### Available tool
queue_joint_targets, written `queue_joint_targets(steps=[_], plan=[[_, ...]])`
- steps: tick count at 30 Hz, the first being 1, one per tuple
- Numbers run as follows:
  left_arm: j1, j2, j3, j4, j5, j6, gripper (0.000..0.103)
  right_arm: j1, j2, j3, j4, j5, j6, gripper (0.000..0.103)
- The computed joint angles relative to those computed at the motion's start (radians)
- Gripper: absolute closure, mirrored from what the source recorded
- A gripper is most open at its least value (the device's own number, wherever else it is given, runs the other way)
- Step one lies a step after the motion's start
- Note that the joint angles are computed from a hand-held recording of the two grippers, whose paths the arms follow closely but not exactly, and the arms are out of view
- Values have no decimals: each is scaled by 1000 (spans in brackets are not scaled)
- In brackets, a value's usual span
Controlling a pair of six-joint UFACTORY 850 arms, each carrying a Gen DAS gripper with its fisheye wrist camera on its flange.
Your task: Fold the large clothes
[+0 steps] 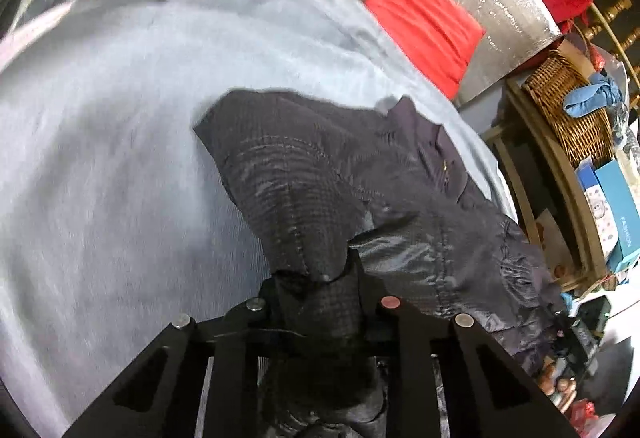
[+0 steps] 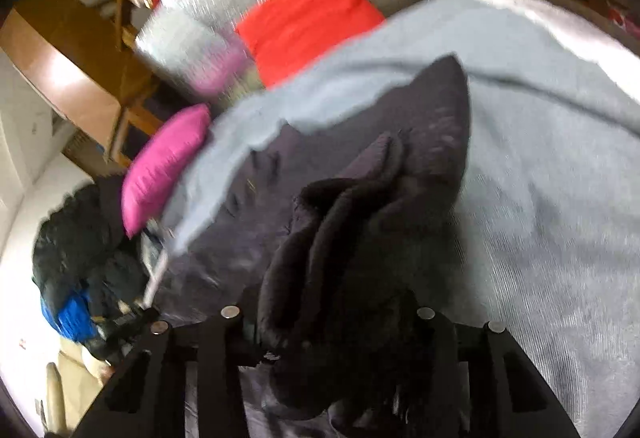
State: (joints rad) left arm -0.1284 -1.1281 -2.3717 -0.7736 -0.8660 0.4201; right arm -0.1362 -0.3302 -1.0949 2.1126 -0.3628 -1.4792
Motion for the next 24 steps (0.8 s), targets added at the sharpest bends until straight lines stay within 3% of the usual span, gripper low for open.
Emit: queue_joint_targets(steps=[2, 4, 6, 8, 9, 11, 13, 18, 19, 24], plan=[[0, 11, 10, 0, 16, 32, 80, -3, 2, 11, 115, 14, -104, 59], [-5, -8, -23, 36, 4, 41, 79, -10, -33, -2, 86, 55, -58, 59], [-2, -9, -11, 73, -4, 43, 69, -26, -74, -11, -32, 64, 69, 59], [-3, 3, 22, 109, 0, 21, 52, -61, -86, 8, -53, -27, 164, 59], [-4, 15, 44, 129, 6, 18, 49, -64, -77, 11, -75, -21, 194, 57], [-4, 65, 125, 154, 53, 19, 42, -62, -57, 7, -191, 30, 291, 43], [4, 110, 198, 135, 66, 28, 42, -73, -38, 17, -305, 15, 414, 36], [25, 199, 344, 78, 26, 33, 35, -113, 21, 95, -189, -92, 348, 27], [25, 233, 399, 76, 46, 36, 30, -114, 25, 101, -178, -103, 337, 25], [13, 333, 549, 138, 214, 82, 30, -96, -16, 80, -102, -116, 274, 23]])
